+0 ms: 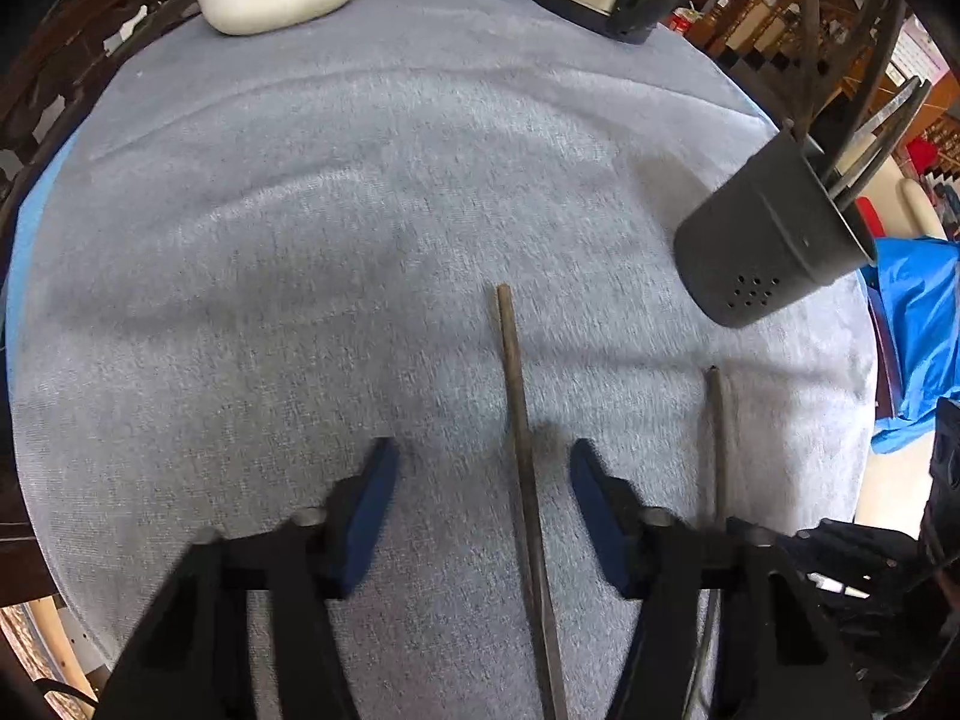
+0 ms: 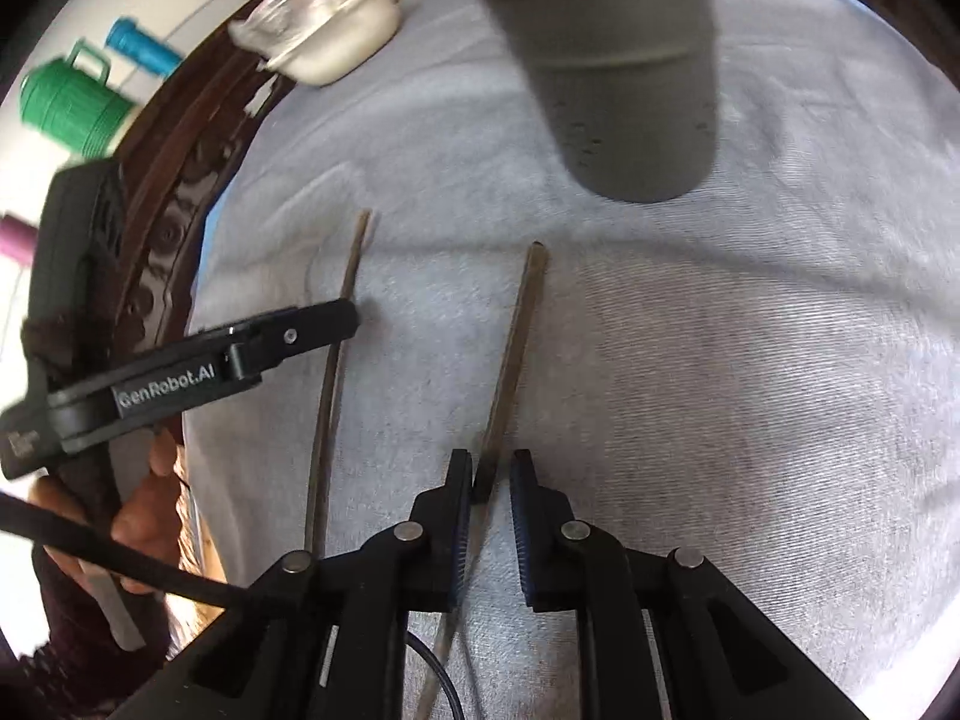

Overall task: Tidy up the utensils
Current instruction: 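Close the right tool on one dark chopstick while the left tool closes on another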

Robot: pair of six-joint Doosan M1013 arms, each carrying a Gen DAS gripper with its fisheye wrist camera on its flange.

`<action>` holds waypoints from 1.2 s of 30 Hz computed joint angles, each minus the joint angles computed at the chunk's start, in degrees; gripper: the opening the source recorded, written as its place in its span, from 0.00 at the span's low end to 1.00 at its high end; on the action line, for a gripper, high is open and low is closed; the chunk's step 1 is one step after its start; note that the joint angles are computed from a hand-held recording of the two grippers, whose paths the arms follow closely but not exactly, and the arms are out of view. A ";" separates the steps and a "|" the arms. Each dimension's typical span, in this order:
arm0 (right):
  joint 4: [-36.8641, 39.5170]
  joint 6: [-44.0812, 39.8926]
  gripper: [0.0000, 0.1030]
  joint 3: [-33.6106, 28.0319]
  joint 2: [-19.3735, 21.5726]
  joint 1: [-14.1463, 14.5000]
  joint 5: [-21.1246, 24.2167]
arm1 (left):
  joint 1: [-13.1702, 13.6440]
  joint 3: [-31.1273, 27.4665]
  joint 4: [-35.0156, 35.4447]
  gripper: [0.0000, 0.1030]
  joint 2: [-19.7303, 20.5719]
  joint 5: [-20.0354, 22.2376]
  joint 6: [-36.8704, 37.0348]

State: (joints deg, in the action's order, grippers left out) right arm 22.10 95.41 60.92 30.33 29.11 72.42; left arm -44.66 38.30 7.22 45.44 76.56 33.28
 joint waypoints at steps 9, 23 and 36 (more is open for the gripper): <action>-0.66 5.68 0.18 -1.01 0.39 -1.10 -1.87 | 0.34 6.73 -1.70 0.15 -3.72 -4.53 0.75; -8.82 14.31 0.21 -11.73 6.60 0.99 4.98 | 1.99 7.13 -3.53 0.30 -4.53 -2.91 -2.45; -9.51 11.86 0.08 -9.08 5.16 1.15 -0.22 | 1.59 -2.12 -0.12 0.07 0.41 4.12 -3.49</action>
